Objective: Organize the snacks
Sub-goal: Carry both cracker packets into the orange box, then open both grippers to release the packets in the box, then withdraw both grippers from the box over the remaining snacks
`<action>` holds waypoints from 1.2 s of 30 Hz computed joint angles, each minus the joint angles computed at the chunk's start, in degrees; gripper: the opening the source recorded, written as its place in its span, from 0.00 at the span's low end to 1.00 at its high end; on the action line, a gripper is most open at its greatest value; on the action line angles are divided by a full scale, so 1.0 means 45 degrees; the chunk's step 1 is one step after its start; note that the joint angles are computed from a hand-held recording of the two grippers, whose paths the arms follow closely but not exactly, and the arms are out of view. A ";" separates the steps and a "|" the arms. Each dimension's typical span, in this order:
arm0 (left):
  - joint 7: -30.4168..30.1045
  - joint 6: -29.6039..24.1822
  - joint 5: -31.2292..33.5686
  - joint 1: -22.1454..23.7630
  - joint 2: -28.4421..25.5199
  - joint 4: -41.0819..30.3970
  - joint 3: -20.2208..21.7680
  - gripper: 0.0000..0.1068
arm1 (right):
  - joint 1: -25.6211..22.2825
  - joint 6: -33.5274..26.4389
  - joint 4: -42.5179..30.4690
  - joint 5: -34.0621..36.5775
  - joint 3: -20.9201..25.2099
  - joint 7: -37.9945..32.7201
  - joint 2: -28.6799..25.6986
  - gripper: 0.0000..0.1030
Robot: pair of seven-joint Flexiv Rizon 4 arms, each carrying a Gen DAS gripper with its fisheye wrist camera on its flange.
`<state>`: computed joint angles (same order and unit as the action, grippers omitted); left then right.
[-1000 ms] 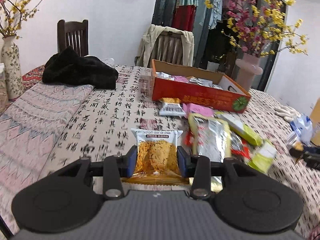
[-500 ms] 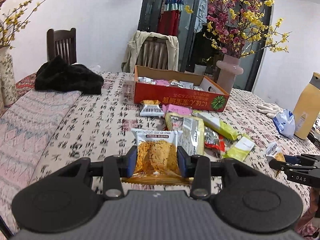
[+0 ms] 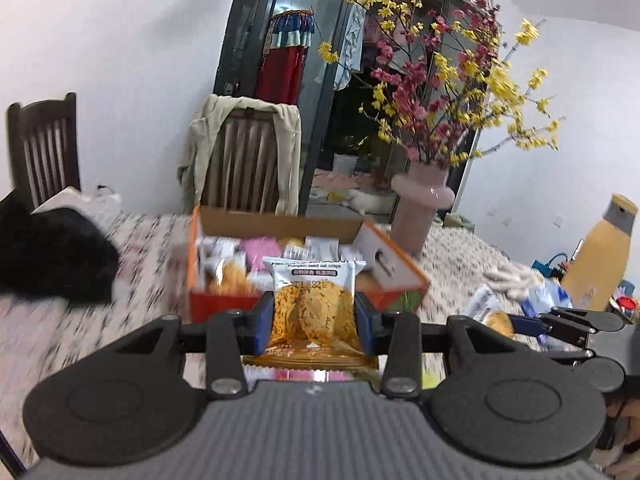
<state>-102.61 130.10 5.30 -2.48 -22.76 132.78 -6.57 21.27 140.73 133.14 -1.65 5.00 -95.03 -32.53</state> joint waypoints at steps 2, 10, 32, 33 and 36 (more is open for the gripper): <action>-0.0448 -0.0847 0.0511 0.0776 -0.0382 -0.1081 -0.0669 0.39 | -0.0236 -0.0669 -0.0840 -0.0653 0.0033 0.0362 -0.0100 0.39; -0.0946 -0.2865 0.0729 0.2270 -0.2822 -0.4547 -0.2416 0.39 | -0.1259 -0.3417 -0.5361 -0.2719 0.0405 0.3058 -0.2036 0.39; 0.1722 -0.3347 -0.2187 0.0508 -0.4734 -0.6133 -0.0950 0.69 | -0.1987 -0.7309 -1.0345 -0.4614 0.1509 0.6551 -0.5425 0.54; 0.1708 -0.3358 -0.2239 0.0491 -0.4658 -0.6091 -0.0916 0.69 | -0.1872 -0.7043 -1.0127 -0.4471 0.1306 0.6538 -0.5250 0.54; 0.1721 -0.3202 -0.2477 0.0240 -0.4390 -0.5934 -0.0580 0.70 | -0.1428 -0.5929 -0.9088 -0.3849 0.0474 0.6359 -0.4464 0.55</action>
